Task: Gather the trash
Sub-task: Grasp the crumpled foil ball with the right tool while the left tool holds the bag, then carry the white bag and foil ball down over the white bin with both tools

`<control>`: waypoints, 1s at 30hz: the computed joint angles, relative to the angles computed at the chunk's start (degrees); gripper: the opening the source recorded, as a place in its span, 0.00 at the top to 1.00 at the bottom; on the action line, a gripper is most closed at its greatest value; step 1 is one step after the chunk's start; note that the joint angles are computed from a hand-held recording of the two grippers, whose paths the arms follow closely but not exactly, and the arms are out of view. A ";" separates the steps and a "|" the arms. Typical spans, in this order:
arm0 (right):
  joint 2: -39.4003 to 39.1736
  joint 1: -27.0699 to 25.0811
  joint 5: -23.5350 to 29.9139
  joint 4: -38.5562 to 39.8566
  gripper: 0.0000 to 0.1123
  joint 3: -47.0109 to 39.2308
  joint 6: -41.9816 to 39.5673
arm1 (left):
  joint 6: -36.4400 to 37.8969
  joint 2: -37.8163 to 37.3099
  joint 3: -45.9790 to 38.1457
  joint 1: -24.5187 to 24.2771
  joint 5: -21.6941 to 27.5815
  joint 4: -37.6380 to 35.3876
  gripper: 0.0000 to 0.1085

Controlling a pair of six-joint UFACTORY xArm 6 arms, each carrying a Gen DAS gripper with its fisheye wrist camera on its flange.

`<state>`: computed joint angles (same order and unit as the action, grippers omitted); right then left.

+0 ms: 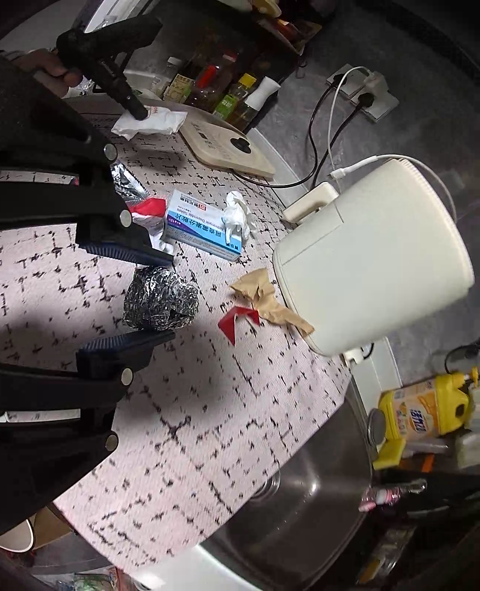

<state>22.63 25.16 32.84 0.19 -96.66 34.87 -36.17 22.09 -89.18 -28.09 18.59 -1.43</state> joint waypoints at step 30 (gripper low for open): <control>-58.64 -7.01 -6.58 12.57 0.69 63.09 -12.31 | -43.86 -10.39 5.67 -24.39 13.61 38.45 0.96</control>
